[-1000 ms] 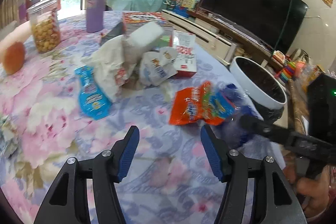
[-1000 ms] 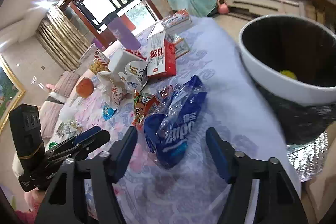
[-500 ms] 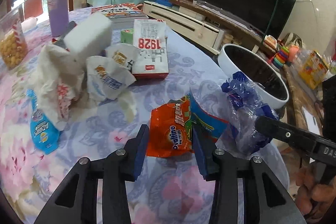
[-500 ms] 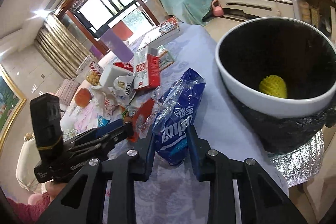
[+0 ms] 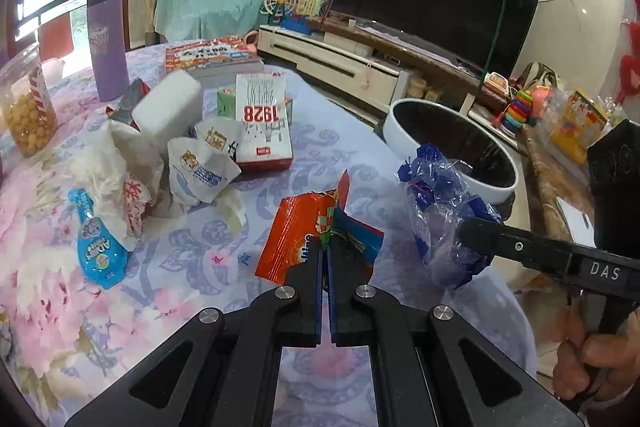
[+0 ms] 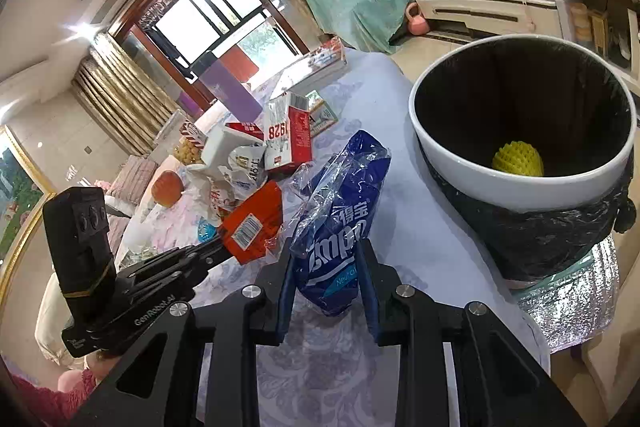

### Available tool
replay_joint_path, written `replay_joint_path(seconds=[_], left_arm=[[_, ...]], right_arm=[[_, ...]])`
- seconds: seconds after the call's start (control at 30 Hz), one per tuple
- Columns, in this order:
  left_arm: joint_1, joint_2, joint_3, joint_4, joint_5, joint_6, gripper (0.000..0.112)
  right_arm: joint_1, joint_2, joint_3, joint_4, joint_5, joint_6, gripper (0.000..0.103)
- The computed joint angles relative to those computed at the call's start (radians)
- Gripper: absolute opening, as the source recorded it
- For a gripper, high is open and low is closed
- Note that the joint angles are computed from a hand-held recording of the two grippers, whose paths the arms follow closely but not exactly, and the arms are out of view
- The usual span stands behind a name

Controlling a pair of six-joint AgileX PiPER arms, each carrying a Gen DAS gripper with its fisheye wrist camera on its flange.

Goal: Collect trash
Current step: 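Carry the orange wrapper and blue chip bag with both tools over the bin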

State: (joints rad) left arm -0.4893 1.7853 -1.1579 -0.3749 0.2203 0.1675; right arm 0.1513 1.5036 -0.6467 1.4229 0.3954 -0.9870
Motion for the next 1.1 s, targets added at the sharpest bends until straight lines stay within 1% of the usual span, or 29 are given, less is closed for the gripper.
replay_joint_path(seconds=[0.03,0.13,0.37,0.5,0.8,1.1], left_arm=[[-0.003,-0.007,0.005,0.013,-0.003,-0.013,0.0],[-0.008,-0.032,0.02,-0.023,-0.007,0.018,0.0],[-0.044,-0.05,0.007,-0.005,0.002,0.002,0.0],[-0.055,-0.025,-0.033,-0.003,0.021,0.006,0.0],[-0.093,0.021,-0.118,0.081,0.06,-0.082,0.0],[-0.111,0.056,-0.176,0.11,0.084,-0.109,0.0]], right_arm=[[-0.001,-0.006,0.002,-0.005,0.0,0.004,0.029],[-0.009,-0.028,0.009,-0.021,-0.001,0.018,0.029],[-0.042,-0.063,0.018,-0.079,-0.009,0.056,0.029],[-0.074,-0.086,0.024,-0.115,-0.009,0.077,0.029],[-0.163,-0.131,0.035,-0.166,0.018,0.092,0.029],[-0.223,-0.137,0.044,-0.153,0.046,0.055,0.029]])
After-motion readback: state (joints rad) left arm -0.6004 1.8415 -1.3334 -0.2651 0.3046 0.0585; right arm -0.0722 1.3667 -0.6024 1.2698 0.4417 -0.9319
